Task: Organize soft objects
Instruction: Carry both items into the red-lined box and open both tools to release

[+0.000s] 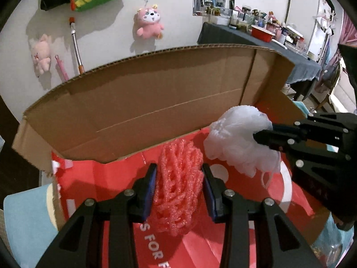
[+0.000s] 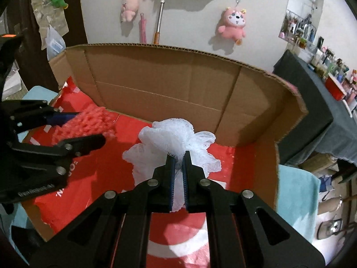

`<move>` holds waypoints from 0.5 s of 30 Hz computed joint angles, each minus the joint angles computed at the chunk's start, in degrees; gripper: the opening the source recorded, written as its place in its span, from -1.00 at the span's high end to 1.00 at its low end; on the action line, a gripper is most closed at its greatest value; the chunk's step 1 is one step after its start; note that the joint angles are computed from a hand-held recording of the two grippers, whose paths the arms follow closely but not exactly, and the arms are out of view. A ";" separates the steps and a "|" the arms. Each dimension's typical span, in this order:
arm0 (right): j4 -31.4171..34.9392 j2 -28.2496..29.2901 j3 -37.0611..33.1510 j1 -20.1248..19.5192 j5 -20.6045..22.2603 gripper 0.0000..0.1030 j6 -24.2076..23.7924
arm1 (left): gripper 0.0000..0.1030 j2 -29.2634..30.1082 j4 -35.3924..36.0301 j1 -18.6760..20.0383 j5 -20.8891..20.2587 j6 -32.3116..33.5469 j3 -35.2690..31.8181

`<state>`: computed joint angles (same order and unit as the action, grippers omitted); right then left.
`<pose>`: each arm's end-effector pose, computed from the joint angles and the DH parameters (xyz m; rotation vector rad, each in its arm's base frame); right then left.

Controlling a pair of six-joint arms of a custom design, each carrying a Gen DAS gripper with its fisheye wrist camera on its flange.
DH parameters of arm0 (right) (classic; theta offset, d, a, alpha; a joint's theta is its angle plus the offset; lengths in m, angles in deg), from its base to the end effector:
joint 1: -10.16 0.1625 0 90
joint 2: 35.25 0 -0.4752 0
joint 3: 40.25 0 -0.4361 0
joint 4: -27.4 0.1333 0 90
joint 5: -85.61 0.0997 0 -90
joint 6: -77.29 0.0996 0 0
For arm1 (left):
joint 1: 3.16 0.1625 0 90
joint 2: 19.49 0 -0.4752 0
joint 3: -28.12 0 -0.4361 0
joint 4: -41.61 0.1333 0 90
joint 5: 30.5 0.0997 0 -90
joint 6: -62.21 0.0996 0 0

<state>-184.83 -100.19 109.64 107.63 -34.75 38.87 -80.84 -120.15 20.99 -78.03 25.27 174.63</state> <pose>0.1305 -0.3571 0.1506 0.7339 -2.2975 0.6069 -0.2324 -0.3240 0.0504 0.7186 2.3406 -0.5634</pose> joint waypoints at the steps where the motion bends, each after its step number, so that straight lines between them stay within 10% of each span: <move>1: 0.18 0.26 -0.21 -0.26 0.37 0.88 0.31 | 0.20 0.67 -1.06 0.32 0.54 0.17 0.03; 15: 7.27 -0.81 -1.02 -3.18 4.68 0.82 3.65 | 0.09 2.81 -6.34 3.11 0.11 -0.08 0.83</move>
<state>-177.56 -101.00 108.62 104.45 -30.07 42.52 -78.03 -126.50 24.09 -77.91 25.19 175.46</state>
